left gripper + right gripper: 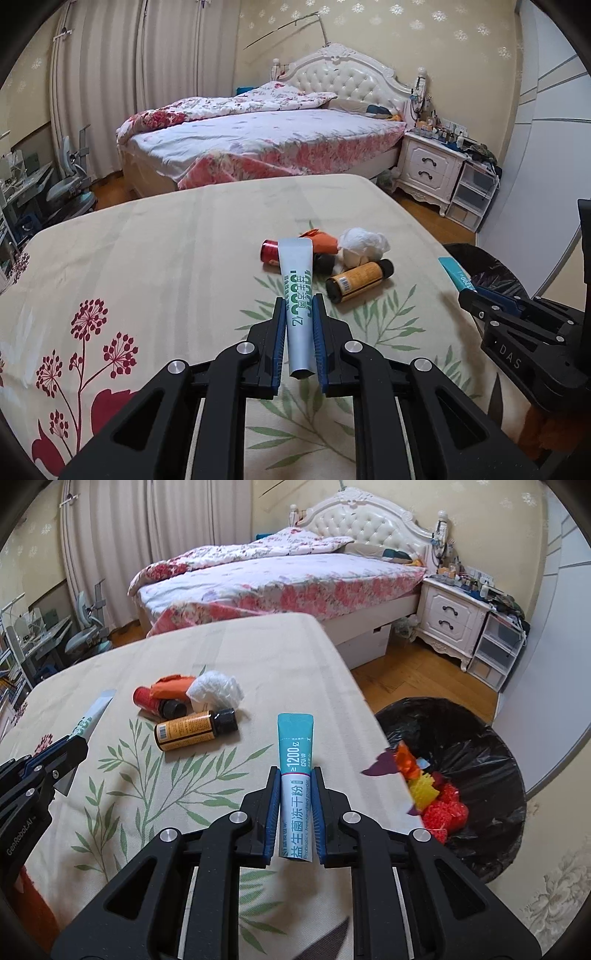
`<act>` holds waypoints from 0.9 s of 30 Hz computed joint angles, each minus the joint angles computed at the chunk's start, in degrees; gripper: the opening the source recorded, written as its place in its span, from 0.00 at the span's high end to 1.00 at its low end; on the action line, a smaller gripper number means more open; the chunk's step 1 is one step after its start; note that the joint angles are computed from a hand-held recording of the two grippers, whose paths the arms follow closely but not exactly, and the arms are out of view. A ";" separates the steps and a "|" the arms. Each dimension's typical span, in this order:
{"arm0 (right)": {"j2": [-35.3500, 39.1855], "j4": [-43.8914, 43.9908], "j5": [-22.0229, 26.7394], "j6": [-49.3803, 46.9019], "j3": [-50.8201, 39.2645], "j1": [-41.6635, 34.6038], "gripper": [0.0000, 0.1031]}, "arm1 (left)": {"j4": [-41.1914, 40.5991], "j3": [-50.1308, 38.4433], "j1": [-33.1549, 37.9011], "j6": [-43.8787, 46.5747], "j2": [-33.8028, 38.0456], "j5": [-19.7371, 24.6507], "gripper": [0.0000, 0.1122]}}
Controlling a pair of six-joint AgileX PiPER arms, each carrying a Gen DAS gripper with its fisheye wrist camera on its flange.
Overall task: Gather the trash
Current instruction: 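Carry both tubes over the black bin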
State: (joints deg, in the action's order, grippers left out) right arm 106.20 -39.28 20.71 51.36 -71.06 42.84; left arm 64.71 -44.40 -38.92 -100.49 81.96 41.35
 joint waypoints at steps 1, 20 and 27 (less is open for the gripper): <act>-0.87 -1.95 -0.10 2.01 0.86 -0.16 0.84 | 0.46 -0.84 -0.70 -0.06 0.38 0.40 0.86; -7.21 -22.95 -1.79 23.79 8.36 -10.54 0.84 | 4.36 -20.00 -4.62 5.37 15.38 -2.97 0.86; -5.18 -25.28 -3.90 25.98 7.72 -14.75 0.84 | 0.65 -28.81 -3.39 12.63 22.88 -5.60 0.86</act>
